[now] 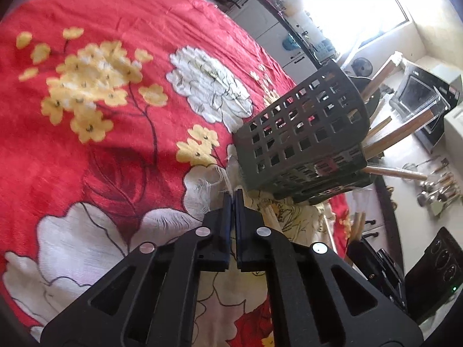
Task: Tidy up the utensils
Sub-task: 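Close the left gripper on chopsticks while the right gripper holds its chopsticks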
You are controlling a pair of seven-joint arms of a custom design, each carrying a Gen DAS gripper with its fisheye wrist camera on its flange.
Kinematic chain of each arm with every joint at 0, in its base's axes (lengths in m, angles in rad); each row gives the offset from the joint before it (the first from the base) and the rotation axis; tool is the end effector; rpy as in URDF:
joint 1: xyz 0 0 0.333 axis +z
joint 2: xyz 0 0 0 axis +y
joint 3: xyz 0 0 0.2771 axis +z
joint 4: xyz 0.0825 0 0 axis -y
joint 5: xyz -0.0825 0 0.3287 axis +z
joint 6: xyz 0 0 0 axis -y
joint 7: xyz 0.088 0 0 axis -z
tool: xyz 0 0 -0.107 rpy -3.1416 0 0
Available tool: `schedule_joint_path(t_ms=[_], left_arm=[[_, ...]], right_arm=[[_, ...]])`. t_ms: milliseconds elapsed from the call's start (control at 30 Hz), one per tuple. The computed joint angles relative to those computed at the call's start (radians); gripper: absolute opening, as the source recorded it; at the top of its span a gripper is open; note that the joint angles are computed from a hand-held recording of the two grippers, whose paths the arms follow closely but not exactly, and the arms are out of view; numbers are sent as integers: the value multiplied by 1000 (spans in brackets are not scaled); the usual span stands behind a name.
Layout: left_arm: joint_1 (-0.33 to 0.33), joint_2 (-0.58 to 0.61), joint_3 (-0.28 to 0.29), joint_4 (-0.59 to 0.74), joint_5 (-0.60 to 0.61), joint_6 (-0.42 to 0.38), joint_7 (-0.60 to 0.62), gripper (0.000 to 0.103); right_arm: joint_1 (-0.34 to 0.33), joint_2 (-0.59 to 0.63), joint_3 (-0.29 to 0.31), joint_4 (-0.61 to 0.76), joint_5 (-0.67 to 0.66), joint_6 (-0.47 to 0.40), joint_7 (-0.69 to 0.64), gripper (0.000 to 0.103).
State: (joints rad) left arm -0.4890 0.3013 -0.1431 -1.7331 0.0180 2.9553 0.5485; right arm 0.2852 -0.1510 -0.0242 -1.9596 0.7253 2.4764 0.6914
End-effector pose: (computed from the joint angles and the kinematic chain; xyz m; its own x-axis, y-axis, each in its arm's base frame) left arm 0.5141 -0.3639 0.5070 0.1163 -0.7101 0.6944 -0.7648 -0.5101 -0.3936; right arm 0.4973 0.1298 0.5918 0.6804 -0.7278 -0.0855 -0.5090 -0.3854 -0.7696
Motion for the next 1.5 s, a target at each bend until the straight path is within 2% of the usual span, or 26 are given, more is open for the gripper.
schedule_joint_path(t_ms=[100, 200, 300, 467, 600, 733, 833, 1000, 1233, 1500], left_arm=[[16, 9, -20, 5, -33, 1, 19, 1], [25, 22, -37, 23, -63, -4, 51, 13], [10, 41, -25, 70, -48, -48, 65, 23], [-31, 90, 17, 196, 43, -196, 24, 25], [-56, 172, 26, 384, 123, -390, 19, 24], [-67, 222, 28, 490, 176, -506, 34, 17], [-68, 216, 25, 477, 196, -500, 29, 13], [-51, 148, 20, 327, 184, -324, -33, 9], [-54, 58, 34, 232, 251, -287, -81, 5], [-30, -28, 19, 134, 326, -254, -129, 0]], right_arm=[[2, -4, -2, 1, 17, 7, -2, 6], [5, -12, -10, 8, 57, 5, -23, 6], [6, -27, -21, 10, 100, -8, -55, 6], [14, -51, -31, 15, 155, -5, -94, 6], [19, -66, -42, 24, 194, -10, -113, 6], [23, -75, -48, 29, 221, -13, -124, 6], [23, -79, -54, 34, 240, -20, -130, 6], [17, -84, -59, 38, 254, -26, -130, 6], [9, -81, -64, 42, 274, -40, -127, 6], [8, -83, -61, 42, 291, -39, -121, 6]])
